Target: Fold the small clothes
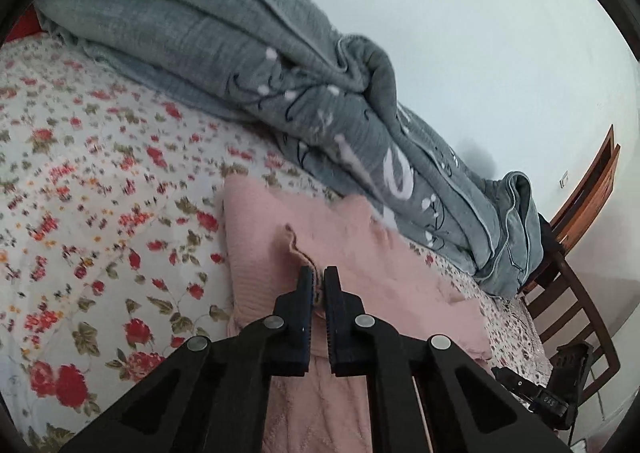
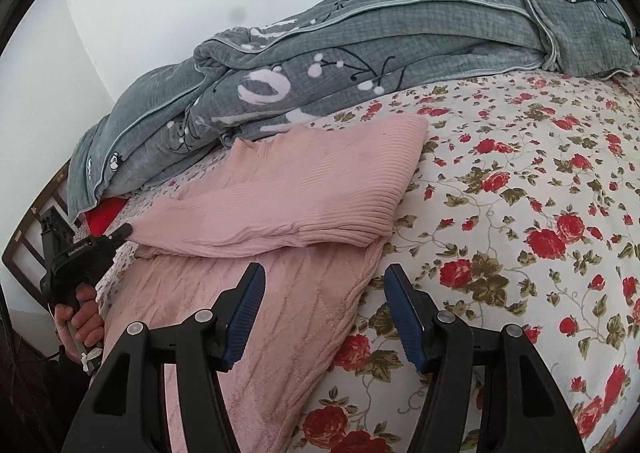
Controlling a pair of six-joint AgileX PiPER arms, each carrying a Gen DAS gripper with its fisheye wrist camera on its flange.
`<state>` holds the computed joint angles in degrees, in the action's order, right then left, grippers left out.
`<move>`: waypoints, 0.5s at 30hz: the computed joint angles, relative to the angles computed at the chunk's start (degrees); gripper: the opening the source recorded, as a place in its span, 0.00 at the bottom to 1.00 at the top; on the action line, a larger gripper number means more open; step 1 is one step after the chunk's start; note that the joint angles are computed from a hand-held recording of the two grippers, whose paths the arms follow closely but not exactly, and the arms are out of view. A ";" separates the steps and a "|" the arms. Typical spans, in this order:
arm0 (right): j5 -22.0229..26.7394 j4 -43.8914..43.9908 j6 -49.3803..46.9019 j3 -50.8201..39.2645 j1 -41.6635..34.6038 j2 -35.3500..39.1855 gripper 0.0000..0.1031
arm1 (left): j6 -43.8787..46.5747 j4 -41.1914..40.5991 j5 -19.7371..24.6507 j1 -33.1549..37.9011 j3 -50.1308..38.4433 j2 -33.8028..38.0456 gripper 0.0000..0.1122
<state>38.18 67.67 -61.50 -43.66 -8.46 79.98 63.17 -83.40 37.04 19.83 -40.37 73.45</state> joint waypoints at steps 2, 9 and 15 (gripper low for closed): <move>-0.01 0.09 0.10 -0.07 0.02 0.09 0.59 | -0.38 0.27 -1.43 -0.04 0.06 -0.97 0.06; -0.05 -0.10 0.19 0.05 -0.02 0.01 0.59 | -18.76 17.36 -6.54 -3.77 -4.63 3.81 0.08; -1.36 -1.78 1.98 1.22 0.63 -1.78 0.59 | -24.73 22.19 -4.50 -1.19 -4.42 3.66 0.48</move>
